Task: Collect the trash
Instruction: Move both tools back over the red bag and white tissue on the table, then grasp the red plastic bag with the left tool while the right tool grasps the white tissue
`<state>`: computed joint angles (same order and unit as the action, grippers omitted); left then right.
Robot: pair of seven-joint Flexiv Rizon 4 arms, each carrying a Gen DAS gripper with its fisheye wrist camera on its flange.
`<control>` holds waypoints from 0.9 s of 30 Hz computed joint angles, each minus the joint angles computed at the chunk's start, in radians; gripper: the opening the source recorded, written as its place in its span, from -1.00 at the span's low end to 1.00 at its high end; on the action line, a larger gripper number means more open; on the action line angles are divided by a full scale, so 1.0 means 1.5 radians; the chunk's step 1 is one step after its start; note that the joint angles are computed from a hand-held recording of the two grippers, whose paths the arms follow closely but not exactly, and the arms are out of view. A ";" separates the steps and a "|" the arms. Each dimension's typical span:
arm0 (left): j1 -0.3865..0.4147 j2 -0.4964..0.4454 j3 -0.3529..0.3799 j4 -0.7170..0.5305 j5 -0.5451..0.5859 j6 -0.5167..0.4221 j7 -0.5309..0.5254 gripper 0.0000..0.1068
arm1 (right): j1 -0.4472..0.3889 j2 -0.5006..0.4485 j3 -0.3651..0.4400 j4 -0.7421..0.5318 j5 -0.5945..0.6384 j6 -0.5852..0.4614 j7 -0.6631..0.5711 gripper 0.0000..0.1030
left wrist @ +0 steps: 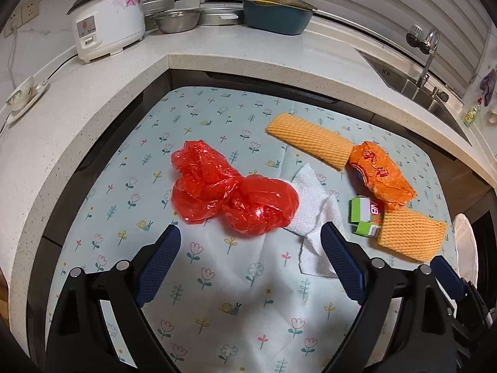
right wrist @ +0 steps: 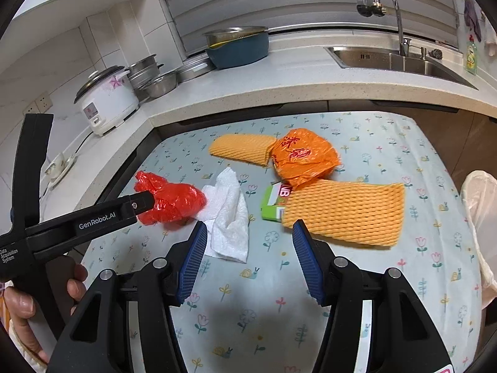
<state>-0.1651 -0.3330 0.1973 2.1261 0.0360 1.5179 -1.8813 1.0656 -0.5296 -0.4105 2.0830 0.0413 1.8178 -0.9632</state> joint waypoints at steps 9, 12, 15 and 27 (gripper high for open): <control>0.043 -0.032 -0.041 -0.020 -0.052 -0.013 0.037 0.65 | -0.076 -0.067 0.082 -0.090 -0.057 -0.040 0.033 0.08; 0.041 -0.048 -0.040 -0.039 -0.062 -0.028 0.039 0.65 | -0.102 -0.082 0.105 -0.111 -0.081 -0.050 0.043 0.08; 0.052 -0.064 -0.053 -0.056 -0.080 -0.043 0.045 0.65 | -0.122 -0.097 0.121 -0.130 -0.103 -0.060 0.053 0.08; 0.065 -0.101 -0.081 -0.083 -0.115 -0.058 0.082 -0.32 | -0.212 -0.135 0.210 -0.179 -0.173 -0.098 0.068 -0.74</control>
